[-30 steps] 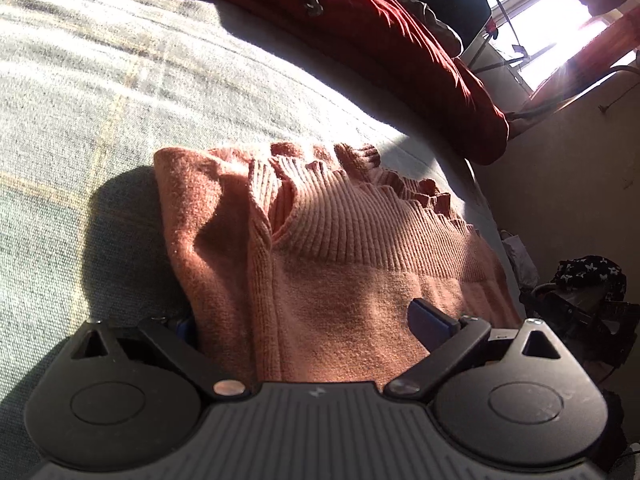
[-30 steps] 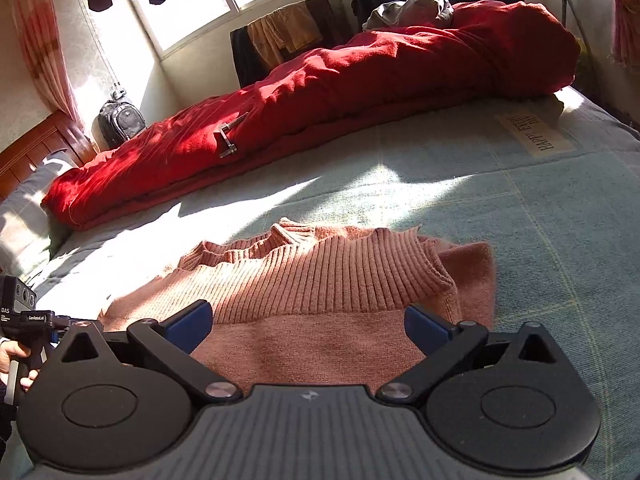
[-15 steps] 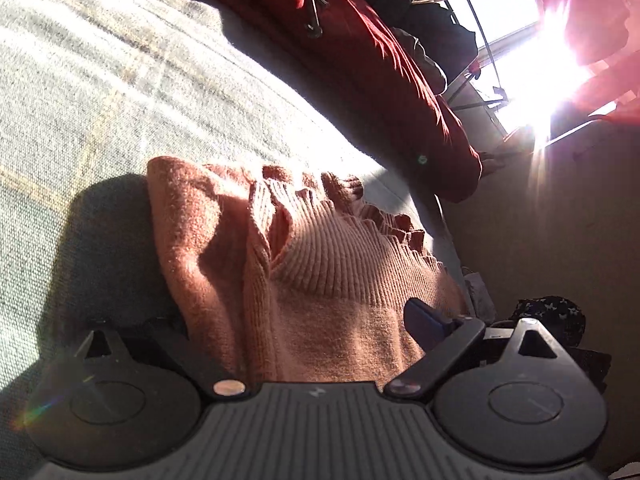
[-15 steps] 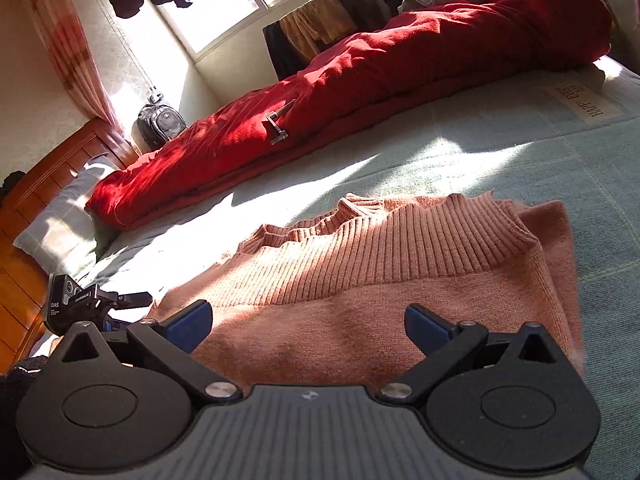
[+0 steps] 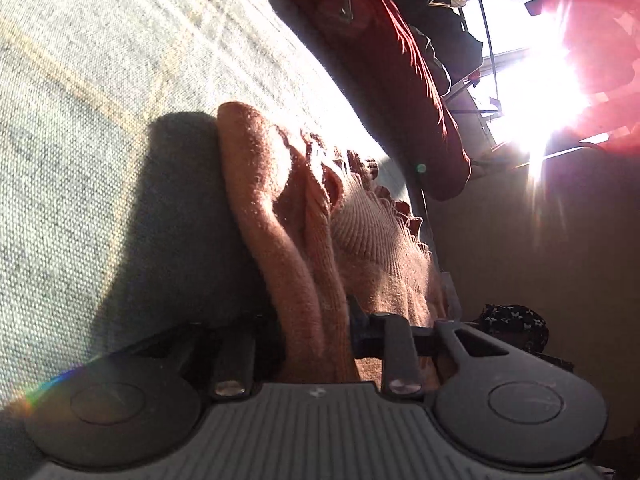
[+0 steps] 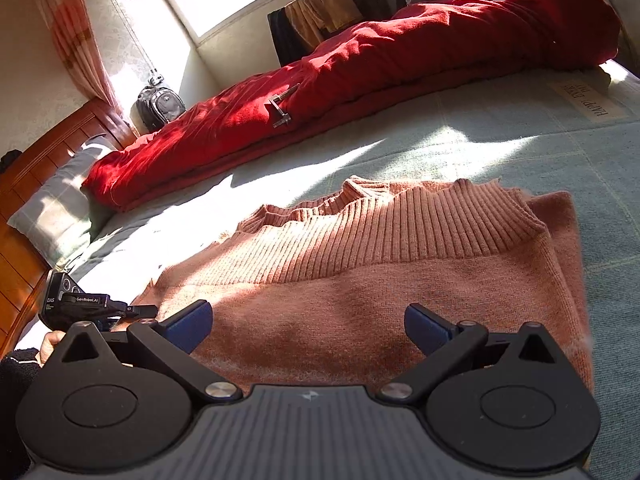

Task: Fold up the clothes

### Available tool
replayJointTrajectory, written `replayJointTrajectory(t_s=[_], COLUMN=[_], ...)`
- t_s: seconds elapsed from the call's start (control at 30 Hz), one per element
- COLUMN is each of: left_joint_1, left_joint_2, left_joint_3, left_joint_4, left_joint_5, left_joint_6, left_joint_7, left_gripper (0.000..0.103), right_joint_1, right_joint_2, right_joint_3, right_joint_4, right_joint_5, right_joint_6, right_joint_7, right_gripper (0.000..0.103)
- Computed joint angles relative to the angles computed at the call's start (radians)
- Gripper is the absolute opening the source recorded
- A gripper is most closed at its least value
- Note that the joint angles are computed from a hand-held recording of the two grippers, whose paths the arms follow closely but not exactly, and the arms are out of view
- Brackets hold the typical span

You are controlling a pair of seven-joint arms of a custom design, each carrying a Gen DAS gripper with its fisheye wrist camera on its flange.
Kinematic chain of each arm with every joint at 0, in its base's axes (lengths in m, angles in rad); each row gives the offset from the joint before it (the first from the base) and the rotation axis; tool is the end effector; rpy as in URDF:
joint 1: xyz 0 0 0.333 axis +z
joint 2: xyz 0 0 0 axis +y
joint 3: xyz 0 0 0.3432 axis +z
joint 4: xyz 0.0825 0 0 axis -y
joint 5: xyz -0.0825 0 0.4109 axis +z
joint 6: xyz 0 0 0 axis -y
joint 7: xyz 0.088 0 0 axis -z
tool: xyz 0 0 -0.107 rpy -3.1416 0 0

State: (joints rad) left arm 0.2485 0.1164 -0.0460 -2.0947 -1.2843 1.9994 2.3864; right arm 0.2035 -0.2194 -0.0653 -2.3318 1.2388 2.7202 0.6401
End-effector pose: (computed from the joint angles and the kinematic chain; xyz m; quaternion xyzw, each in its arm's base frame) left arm 0.5897 0.0621 0.3972 0.6369 -0.5650 0.4746 0.2233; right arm 0.5212 0.0363 0.4854 -0.6421 0.6143 -0.0739 0.4526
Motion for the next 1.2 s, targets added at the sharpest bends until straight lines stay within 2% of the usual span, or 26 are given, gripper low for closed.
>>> replayJointTrajectory(t_s=[0.2, 0.33, 0.43, 0.6, 0.83, 1.2], left_joint_1=[-0.002, -0.002, -0.019, -0.029, -0.054, -0.060], left_joint_2=[0.003, -0.039, -0.025, 0.007, -0.031, -0.046], left_joint_3=[-0.006, 0.005, 0.003, -0.014, -0.022, -0.011], left_joint_4=[0.010, -0.040, -0.014, 0.031, -0.005, -0.017], left_joint_5=[0.014, 0.009, 0.041, 0.062, 0.052, 0.072], left_joint_6=[-0.003, -0.003, 0.021, 0.043, 0.121, 0.115], left_joint_7=[-0.027, -0.025, -0.048, -0.059, -0.044, -0.073], left_gripper=[0.026, 0.026, 0.025, 0.025, 0.024, 0.024], right_joint_1=[0.006, 0.001, 0.005, 0.026, 0.005, 0.032], right_joint_2=[-0.004, -0.035, -0.040, -0.003, -0.010, -0.065], right_joint_3=[0.006, 0.004, 0.001, -0.005, 0.007, 0.005], right_joint_4=[-0.010, -0.038, -0.052, -0.021, -0.014, -0.037], right_joint_5=[0.023, -0.032, -0.053, 0.043, -0.041, -0.076], right_joint_6=[0.005, -0.006, 0.013, 0.029, -0.011, -0.011], right_joint_7=[0.017, 0.048, 0.029, -0.002, 0.063, 0.110], right_gripper=[0.103, 0.103, 0.103, 0.103, 0.103, 0.103])
